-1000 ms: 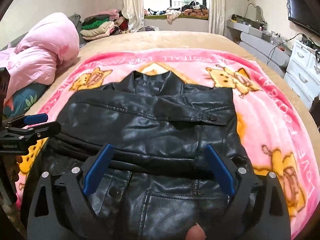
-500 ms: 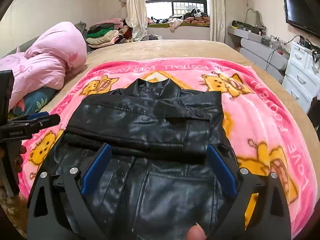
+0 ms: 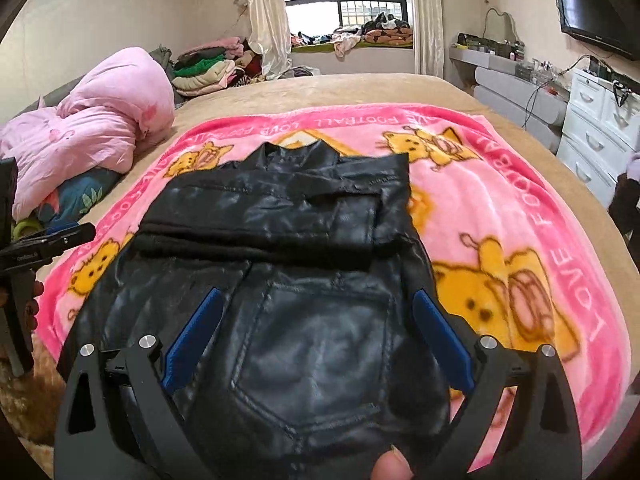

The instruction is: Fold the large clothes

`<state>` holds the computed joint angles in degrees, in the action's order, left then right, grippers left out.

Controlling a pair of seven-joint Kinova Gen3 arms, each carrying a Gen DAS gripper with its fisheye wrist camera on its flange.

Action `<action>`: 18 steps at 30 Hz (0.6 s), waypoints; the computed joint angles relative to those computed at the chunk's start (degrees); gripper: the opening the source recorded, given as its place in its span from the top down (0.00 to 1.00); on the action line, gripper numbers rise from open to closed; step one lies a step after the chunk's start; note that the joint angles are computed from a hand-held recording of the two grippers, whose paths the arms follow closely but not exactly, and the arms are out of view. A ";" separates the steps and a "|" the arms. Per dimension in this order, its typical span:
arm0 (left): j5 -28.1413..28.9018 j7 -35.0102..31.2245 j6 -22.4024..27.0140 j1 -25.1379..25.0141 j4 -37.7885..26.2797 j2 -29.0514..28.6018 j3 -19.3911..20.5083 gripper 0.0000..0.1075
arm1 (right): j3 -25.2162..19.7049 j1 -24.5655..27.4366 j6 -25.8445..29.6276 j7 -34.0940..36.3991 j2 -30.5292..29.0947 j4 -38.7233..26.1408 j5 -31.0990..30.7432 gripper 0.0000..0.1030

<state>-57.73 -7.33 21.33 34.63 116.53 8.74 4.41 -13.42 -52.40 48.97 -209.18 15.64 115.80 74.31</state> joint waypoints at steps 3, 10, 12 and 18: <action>0.69 0.27 0.40 0.08 1.64 -0.38 0.38 0.13 | -0.69 -1.04 1.99 0.09 -0.53 1.40 -1.91 0.08; 0.56 4.05 -0.63 -0.65 6.69 -1.41 0.51 0.13 | -2.38 -1.96 0.13 -3.07 -1.70 6.48 -4.17 0.08; 0.09 5.65 -0.02 -0.64 7.94 -1.48 0.64 0.13 | -2.71 -2.52 0.48 -3.40 -1.19 7.08 -5.28 0.08; -2.42 10.58 -0.18 -1.42 12.15 -2.91 1.51 0.13 | -2.89 -3.44 -0.79 -5.88 -1.30 9.53 -6.25 0.08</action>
<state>-60.15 3.26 21.15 33.21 128.67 5.83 5.93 -16.31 -55.84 48.19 -215.06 14.34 125.33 68.05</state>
